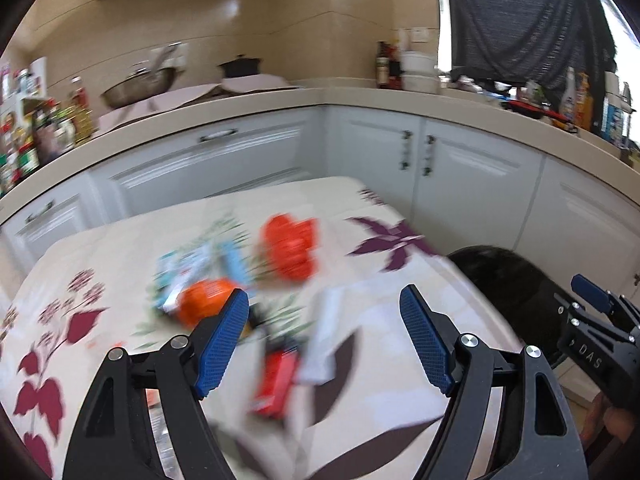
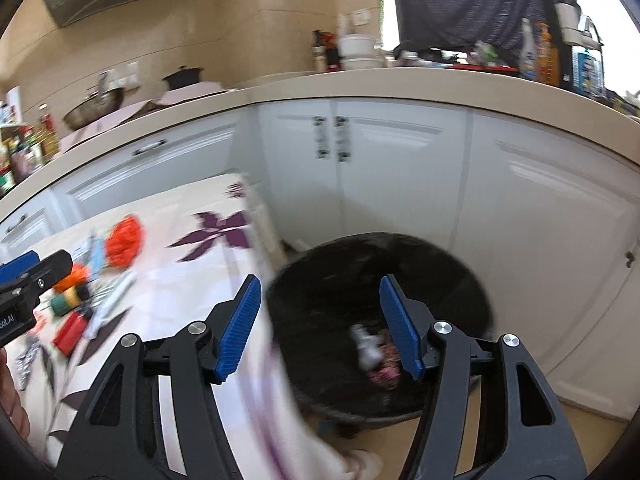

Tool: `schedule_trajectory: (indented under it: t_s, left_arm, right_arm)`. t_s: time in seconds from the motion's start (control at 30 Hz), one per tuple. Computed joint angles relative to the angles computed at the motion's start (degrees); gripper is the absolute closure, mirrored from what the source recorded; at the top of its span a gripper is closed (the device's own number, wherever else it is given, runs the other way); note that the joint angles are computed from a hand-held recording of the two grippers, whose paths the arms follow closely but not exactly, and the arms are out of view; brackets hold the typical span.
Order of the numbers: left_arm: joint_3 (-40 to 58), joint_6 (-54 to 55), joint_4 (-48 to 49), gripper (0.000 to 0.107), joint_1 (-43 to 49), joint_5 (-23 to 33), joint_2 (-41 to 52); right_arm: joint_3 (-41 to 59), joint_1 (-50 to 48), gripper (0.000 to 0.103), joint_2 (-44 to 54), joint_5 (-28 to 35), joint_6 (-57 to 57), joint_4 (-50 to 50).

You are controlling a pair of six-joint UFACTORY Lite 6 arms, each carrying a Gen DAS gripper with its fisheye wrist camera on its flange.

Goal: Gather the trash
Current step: 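Grasp the silver foil wrapper with the left tool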

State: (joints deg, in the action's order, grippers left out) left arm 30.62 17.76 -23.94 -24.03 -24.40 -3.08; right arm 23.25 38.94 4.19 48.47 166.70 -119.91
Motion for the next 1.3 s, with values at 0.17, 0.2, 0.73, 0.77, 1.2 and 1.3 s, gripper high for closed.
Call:
schedule_trajectory:
  t_s: [0.17, 0.2, 0.73, 0.77, 1.2, 1.3]
  left_arm:
    - [-8.03, -6.80, 10.62, 0.031, 10.43, 0.37, -6.88]
    - [-9.48, -8.09, 12.96, 0.031, 12.69, 0.11, -7.78]
    - [-17.82, -26.80, 46.36, 0.038, 35.88, -7.54, -3.02]
    - [-17.68, -26.75, 46.76, 0.042, 36.14, -7.94, -2.37]
    - [-16.49, -28.92, 52.16, 0.078, 36.73, -9.87, 1.36]
    - [-16.76, -30.86, 54.66, 0.078, 37.56, -9.53, 0.03]
  right_arm:
    - [7.61, 7.96, 0.043, 7.10, -0.03, -1.73, 2.97]
    - [9.81, 9.78, 0.043, 9.03, -0.11, -2.31, 3.60]
    - [25.53, 19.76, 0.043, 21.72, -3.21, -10.03, 10.01]
    - [25.81, 19.78, 0.043, 21.95, -3.32, -10.18, 10.07]
    - [28.98, 19.49, 0.043, 24.51, -4.87, -11.17, 9.68]
    - [30.00, 19.58, 0.043, 25.13, -5.09, -11.75, 9.71]
